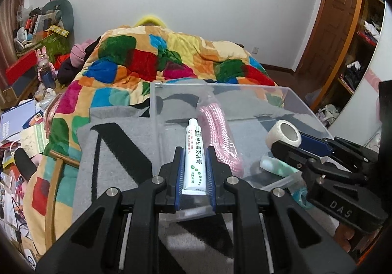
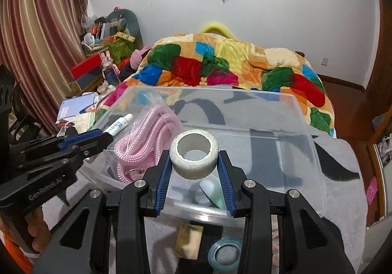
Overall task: Organize objects
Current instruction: 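Lower the toothpaste tube into the box with the left tool while the right tool drops the tape roll in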
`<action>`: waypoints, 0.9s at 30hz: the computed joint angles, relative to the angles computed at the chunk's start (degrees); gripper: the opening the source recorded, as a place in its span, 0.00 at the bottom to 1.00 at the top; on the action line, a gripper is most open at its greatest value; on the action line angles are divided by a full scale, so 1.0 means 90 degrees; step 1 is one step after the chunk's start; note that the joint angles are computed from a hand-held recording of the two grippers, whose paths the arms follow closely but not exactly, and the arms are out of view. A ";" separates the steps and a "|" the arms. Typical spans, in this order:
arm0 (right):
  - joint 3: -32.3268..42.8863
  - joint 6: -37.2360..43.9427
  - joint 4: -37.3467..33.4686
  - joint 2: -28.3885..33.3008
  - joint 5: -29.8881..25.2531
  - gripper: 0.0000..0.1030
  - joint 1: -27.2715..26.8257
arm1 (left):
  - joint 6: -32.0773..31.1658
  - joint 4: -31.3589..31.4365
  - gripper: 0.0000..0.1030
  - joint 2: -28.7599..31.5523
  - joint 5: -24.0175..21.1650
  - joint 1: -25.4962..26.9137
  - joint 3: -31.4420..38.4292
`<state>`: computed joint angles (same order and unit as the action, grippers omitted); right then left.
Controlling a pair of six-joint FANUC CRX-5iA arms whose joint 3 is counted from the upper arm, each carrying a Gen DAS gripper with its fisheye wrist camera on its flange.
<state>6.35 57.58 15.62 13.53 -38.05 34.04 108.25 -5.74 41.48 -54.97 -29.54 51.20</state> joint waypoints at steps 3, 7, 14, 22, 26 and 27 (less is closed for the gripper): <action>0.0079 0.0143 -0.0047 0.0057 -0.0072 0.34 0.0023 | -0.0053 -0.0049 0.16 0.0027 -0.0063 -0.0032 0.0061; 0.0131 0.0208 -0.0083 0.0086 -0.0147 0.35 0.0035 | -0.0093 -0.0014 0.16 0.0020 -0.0100 -0.0031 0.0062; -0.0136 0.0135 0.0050 -0.0152 -0.0079 0.48 0.0048 | -0.0083 0.0073 0.31 -0.0166 -0.0021 -0.0014 -0.0130; -0.1199 -0.0706 0.1041 -0.0868 0.0340 0.56 0.0104 | -0.0220 0.0047 0.57 -0.0711 0.0575 -0.0158 -0.0811; -0.1639 -0.1038 0.1382 -0.1183 0.0372 0.56 0.0079 | -0.0426 0.0180 0.60 -0.0789 0.0638 -0.0264 -0.0943; -0.1737 -0.1115 0.1465 -0.1241 0.0366 0.56 0.0075 | -0.0479 0.0227 0.61 -0.0810 0.0654 -0.0285 -0.0997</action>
